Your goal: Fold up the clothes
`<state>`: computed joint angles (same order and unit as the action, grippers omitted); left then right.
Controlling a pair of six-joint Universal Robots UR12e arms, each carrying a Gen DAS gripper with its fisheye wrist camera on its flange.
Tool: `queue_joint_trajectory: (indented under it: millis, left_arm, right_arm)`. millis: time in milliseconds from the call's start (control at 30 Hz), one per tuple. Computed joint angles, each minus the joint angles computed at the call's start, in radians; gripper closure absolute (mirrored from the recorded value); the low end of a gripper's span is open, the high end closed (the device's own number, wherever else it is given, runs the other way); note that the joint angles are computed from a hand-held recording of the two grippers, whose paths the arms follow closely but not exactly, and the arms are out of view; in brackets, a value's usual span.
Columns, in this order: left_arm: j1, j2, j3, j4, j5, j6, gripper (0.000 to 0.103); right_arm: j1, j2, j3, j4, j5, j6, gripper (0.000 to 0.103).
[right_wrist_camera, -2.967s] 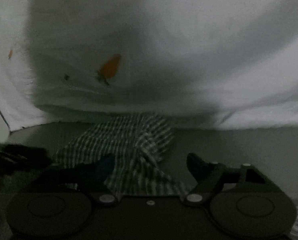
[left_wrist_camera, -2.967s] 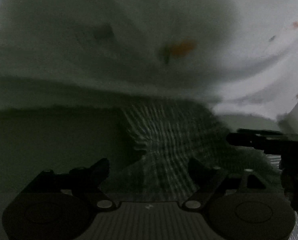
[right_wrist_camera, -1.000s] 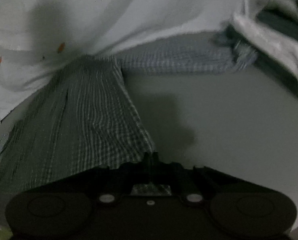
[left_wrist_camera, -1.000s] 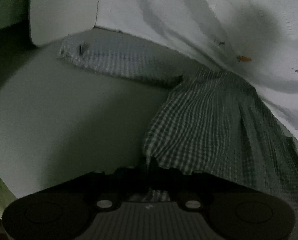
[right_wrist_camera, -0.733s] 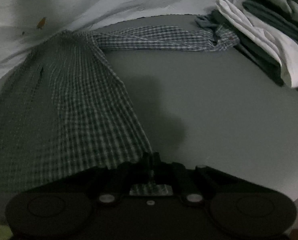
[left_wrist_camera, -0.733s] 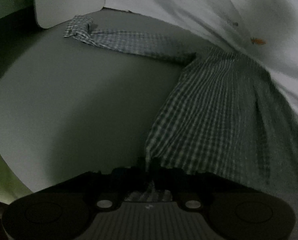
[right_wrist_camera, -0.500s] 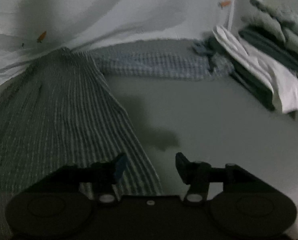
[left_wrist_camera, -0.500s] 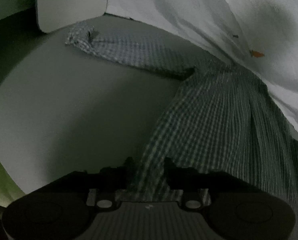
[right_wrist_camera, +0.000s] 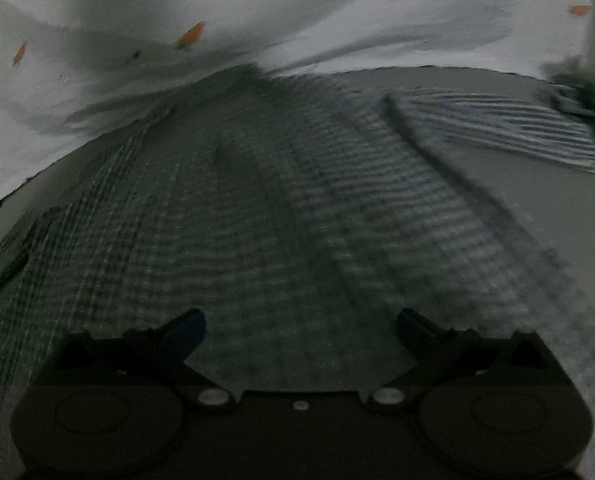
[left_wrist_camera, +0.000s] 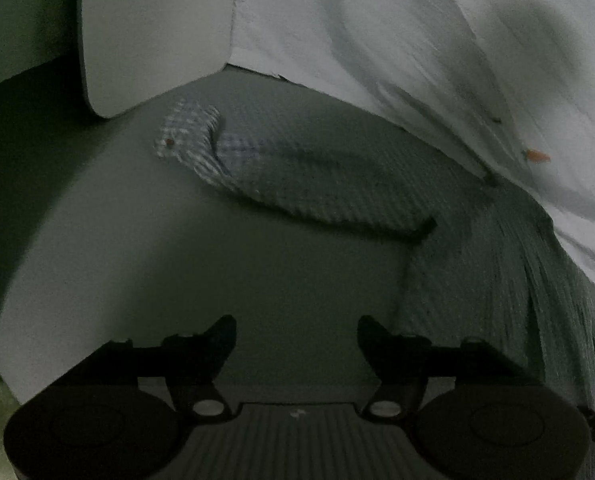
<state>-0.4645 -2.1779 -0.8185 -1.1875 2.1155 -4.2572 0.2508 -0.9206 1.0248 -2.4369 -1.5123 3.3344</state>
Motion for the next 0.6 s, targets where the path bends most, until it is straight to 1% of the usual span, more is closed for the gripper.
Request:
queue_joint_trajectory:
  millis: [133,200,267,300,367,400,433,500,567,600]
  left_arm:
    - [0.039,0.020,-0.040,0.055,-0.004,0.040,0.026]
    - [0.062,0.023,-0.054,0.085,-0.012,0.069,0.024]
    - [0.083,0.020,-0.054,0.096,-0.020,0.091,0.024]
    - [0.097,0.017,-0.049,0.093,-0.023,0.099,0.024]
    - [0.119,0.009,-0.045,0.101,-0.020,0.112,0.024]
    - [0.130,0.007,-0.045,0.105,-0.016,0.118,0.024]
    - [0.140,0.003,-0.041,0.092,-0.001,0.110,0.022]
    - [0.160,-0.005,-0.031,0.067,0.029,0.093,0.020]
    - [0.180,-0.013,-0.023,0.036,0.033,0.045,0.020]
    - [0.190,-0.014,-0.027,0.034,0.022,0.015,0.020]
  right_arm:
    - [0.041,0.062,-0.077,-0.013,-0.133,0.101,0.000]
    - [0.055,0.087,-0.109,-0.024,-0.184,0.137,0.000]
    - [0.067,0.108,-0.130,-0.049,-0.236,0.163,0.000]
    - [0.074,0.117,-0.136,-0.064,-0.266,0.164,0.000]
    - [0.089,0.134,-0.144,-0.090,-0.332,0.129,0.000]
    - [0.095,0.144,-0.157,-0.088,-0.359,0.101,0.000]
    - [0.099,0.152,-0.167,-0.086,-0.377,0.083,0.000]
    - [0.098,0.154,-0.171,-0.085,-0.375,0.085,0.000]
    - [0.096,0.156,-0.175,-0.084,-0.372,0.087,0.000]
    - [0.096,0.156,-0.177,-0.083,-0.371,0.088,0.000]
